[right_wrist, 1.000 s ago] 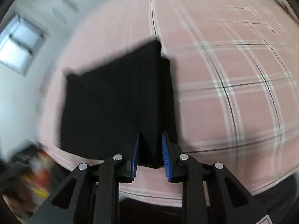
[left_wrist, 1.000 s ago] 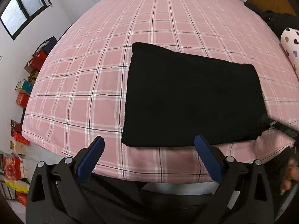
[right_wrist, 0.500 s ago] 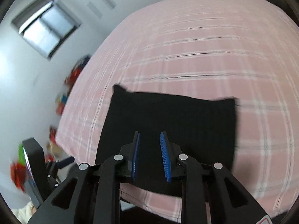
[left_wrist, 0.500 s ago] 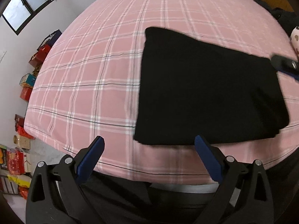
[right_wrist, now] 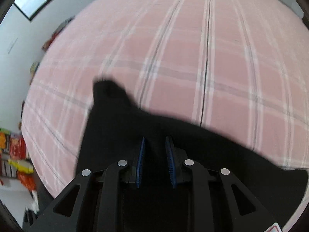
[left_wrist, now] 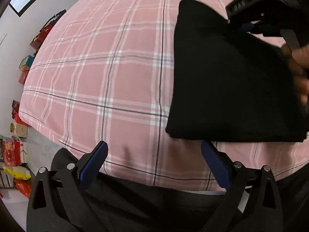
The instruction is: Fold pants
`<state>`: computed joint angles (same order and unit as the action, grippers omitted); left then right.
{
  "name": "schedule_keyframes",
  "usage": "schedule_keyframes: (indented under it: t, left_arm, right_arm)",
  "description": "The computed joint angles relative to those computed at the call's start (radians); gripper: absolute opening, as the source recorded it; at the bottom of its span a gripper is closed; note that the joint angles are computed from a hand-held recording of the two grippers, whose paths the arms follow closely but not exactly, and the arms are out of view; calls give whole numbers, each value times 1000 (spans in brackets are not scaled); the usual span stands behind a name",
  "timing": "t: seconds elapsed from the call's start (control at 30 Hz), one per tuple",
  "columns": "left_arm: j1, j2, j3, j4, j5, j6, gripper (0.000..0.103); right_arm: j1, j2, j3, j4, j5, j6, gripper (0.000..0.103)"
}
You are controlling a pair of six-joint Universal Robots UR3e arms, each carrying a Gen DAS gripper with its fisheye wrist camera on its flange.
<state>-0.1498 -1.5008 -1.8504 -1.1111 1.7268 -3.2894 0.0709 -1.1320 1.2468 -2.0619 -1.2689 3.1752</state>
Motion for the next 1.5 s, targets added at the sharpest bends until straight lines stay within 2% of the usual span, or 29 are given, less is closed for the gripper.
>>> schedule_keyframes:
  t: [0.07, 0.1, 0.13, 0.2, 0.3, 0.33, 0.37, 0.4, 0.43, 0.47, 0.5, 0.53, 0.6, 0.7, 0.83, 0.9, 0.93, 1.0, 1.03, 1.17, 1.27, 1.3, 1.33, 1.4, 1.47, 1.5]
  left_arm:
    - [23, 36, -9, 8, -23, 10, 95]
    - [31, 44, -5, 7, -32, 8, 95]
    - [42, 52, 2, 5, -46, 6, 95]
    - [47, 46, 14, 24, -56, 1, 95]
    - [-7, -56, 61, 71, 11, -11, 95]
    - [-16, -96, 72, 90, 32, -12, 95]
    - [-32, -146, 92, 99, 57, -22, 97]
    - [-32, -179, 104, 96, 59, -19, 97]
    - [-29, -200, 97, 111, 57, -16, 97]
    - [-29, -208, 91, 126, 67, -19, 98]
    - [-27, -209, 81, 143, 69, -15, 98]
    - [-27, -207, 76, 151, 68, -11, 98]
    - [-30, -207, 64, 169, 74, -10, 98]
    - [-35, -210, 48, 196, 86, -6, 98]
    - [-35, -174, 45, 161, 102, -17, 98]
    - [-44, -152, 49, 139, 119, -22, 98]
    - [-50, -148, 58, 125, 132, -22, 98]
    - [-60, -139, 66, 105, 140, -30, 98]
    - [-63, -137, 76, 91, 139, -34, 98]
    - [-79, -103, 92, 62, 118, -42, 98]
    - [-100, -106, 117, 41, 120, -40, 98]
    - [-107, -110, 124, 33, 122, -41, 98]
    - [-113, -115, 132, 27, 127, -41, 98]
    - [-128, -116, 135, 28, 141, -39, 98]
    - [-140, -120, 145, 22, 144, -39, 98]
    - [-143, -124, 150, 19, 144, -39, 98]
  right_arm:
    - [-66, -158, 176, -113, 76, 4, 21]
    - [-106, -263, 246, -97, 64, 3, 21]
    - [-153, -351, 350, -137, 101, -14, 21]
    - [-276, -519, 512, -87, 149, -80, 21]
    - [-409, -605, 675, -55, 46, -161, 22]
    - [-479, -623, 716, -23, 49, -182, 13]
    - [-584, -679, 754, 47, 126, -216, 5]
    - [-658, -735, 775, 100, 177, -242, 6]
    - [-757, -829, 799, 169, 228, -293, 15]
    - [-813, -880, 808, 215, 248, -340, 19]
    - [-896, -943, 800, 318, 260, -442, 26]
    - [-938, -975, 805, 371, 256, -499, 32]
    - [-1026, -1056, 844, 455, 203, -627, 32]
    - [-1082, -1130, 931, 497, 140, -731, 33]
    - [-1110, -1218, 981, 644, 162, -843, 33]
    - [-1080, -1227, 1020, 600, 153, -815, 33]
    - [-1040, -1199, 1036, 542, 151, -762, 33]
    - [-1066, -1144, 1024, 567, 174, -748, 32]
    - [-1071, -1119, 999, 608, 197, -761, 13]
    - [-1091, -1199, 954, 676, 204, -825, 9]
    - [-1062, -1144, 1042, 516, 106, -756, 7]
    - [-1085, -1152, 1043, 530, 97, -756, 6]
    - [-1113, -1173, 1024, 573, 99, -760, 8]
    - [-1245, -1256, 940, 802, 179, -884, 16]
    - [-1288, -1283, 868, 922, 229, -964, 21]
    - [-1262, -1271, 841, 937, 245, -969, 33]
